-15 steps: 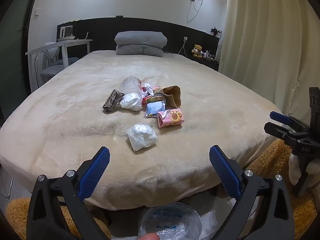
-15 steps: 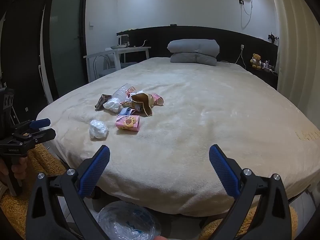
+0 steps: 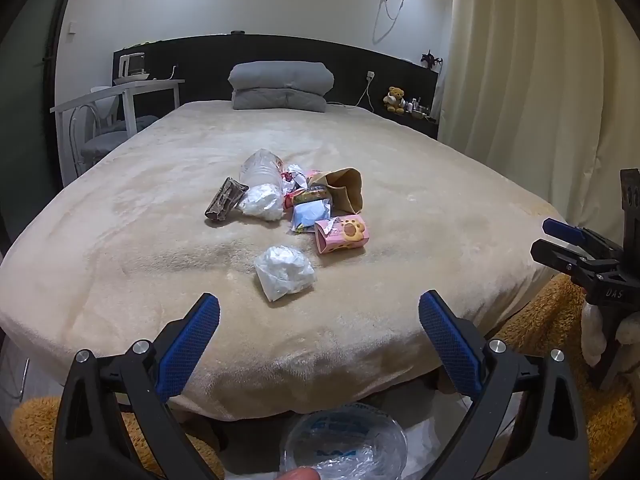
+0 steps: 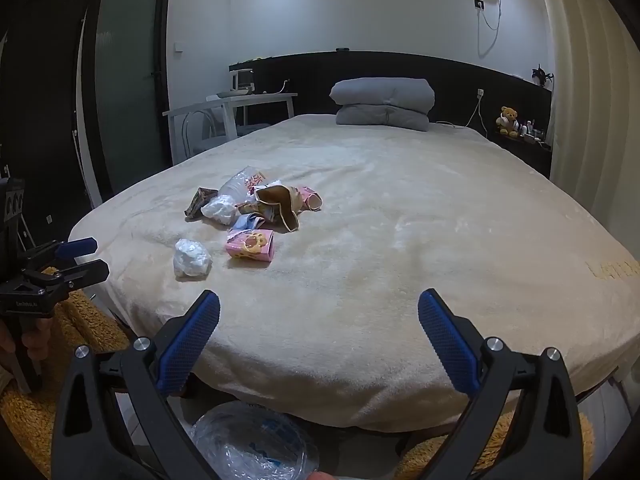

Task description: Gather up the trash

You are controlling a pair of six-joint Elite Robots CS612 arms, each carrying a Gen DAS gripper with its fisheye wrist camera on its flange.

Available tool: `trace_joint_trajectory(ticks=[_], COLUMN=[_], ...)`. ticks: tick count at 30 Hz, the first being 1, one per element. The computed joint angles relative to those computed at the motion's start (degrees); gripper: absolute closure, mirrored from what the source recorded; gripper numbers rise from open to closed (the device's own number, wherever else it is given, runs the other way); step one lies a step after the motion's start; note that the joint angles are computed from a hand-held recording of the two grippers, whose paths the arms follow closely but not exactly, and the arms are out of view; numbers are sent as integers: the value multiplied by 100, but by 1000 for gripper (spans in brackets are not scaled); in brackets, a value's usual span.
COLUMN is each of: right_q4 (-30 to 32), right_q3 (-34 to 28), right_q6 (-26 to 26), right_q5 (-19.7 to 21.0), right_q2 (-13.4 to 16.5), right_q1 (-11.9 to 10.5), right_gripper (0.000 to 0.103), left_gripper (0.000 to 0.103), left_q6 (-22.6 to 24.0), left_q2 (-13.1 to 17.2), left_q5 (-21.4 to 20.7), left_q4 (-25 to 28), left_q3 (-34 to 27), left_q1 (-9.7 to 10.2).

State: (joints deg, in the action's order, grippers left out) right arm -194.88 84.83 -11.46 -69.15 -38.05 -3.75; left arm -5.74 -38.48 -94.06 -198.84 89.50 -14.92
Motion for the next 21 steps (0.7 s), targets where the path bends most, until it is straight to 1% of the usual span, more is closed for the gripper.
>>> trace_joint_trajectory(ticks=[5,7,21], right_q4=[-10,-81,-35], right_q3=[12,26,2], right_q6=[-108,-90,-137], right_q5=[-28,-113,-124], right_q2=[-4,-7,13], right_q1=[17,26,46], right_gripper=[5,5,5], left_gripper=[6,6,6], left_q6=[109,138,208], left_q2=[-20,-26,-24], left_q5=[1,13,-31], left_q4=[-17,4,9], left_q3=[37,35,24], left_q1=[-22,-33,-49])
